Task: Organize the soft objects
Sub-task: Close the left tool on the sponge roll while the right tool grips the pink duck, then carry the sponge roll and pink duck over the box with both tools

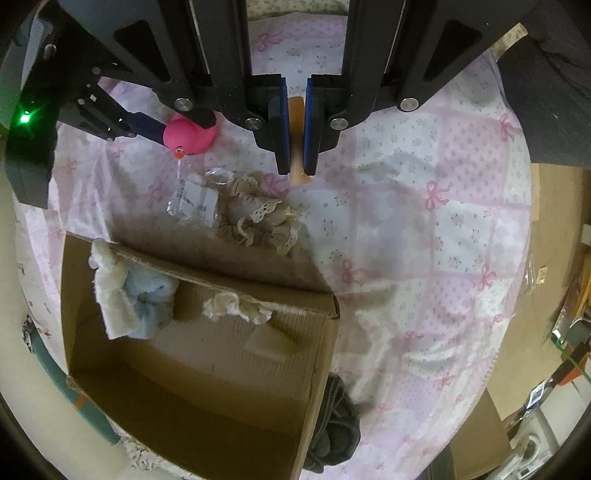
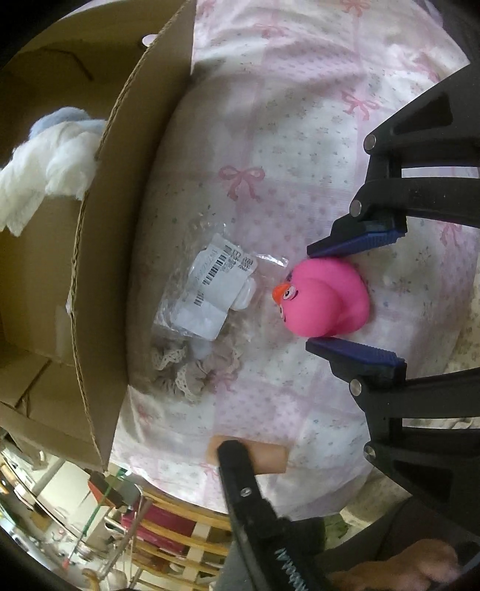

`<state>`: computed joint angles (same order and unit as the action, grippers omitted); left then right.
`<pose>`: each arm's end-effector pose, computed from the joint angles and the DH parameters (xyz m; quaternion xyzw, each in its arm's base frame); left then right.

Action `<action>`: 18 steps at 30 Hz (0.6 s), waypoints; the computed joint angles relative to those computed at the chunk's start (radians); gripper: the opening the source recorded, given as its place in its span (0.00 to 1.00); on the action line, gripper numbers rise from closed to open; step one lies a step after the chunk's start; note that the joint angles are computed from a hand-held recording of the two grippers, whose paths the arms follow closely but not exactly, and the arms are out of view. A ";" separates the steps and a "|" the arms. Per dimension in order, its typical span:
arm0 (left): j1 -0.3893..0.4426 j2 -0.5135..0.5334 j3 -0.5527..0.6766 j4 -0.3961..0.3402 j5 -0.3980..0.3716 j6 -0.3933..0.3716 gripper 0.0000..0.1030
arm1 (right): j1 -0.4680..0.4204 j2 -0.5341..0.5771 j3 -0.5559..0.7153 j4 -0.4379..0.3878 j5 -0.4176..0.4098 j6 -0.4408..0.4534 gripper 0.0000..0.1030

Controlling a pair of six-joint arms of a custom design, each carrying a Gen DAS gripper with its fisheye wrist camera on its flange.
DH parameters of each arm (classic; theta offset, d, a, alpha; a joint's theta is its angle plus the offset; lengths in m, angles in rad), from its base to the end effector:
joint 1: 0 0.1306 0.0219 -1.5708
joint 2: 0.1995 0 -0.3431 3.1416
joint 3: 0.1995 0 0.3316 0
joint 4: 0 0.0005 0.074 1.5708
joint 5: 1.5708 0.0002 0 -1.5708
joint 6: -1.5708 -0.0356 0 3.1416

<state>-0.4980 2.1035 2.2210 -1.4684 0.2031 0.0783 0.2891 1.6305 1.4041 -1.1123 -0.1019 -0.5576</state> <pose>0.5271 -0.2953 0.3183 0.2169 0.9648 -0.1276 0.0760 0.4381 0.1335 0.2813 0.1269 0.9838 0.0936 0.0846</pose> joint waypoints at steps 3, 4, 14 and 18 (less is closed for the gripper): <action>0.007 -0.016 -0.020 0.010 0.011 -0.009 0.06 | -0.001 -0.009 -0.006 -0.002 0.004 -0.014 0.44; 0.008 -0.016 -0.020 0.009 0.006 -0.012 0.06 | -0.001 -0.007 -0.006 -0.004 0.009 -0.013 0.44; 0.016 -0.049 -0.070 0.066 -0.051 -0.009 0.06 | 0.007 -0.029 -0.003 -0.015 0.042 -0.024 0.41; 0.020 -0.052 -0.062 0.061 -0.060 -0.013 0.06 | -0.005 -0.060 -0.015 0.002 0.021 -0.029 0.41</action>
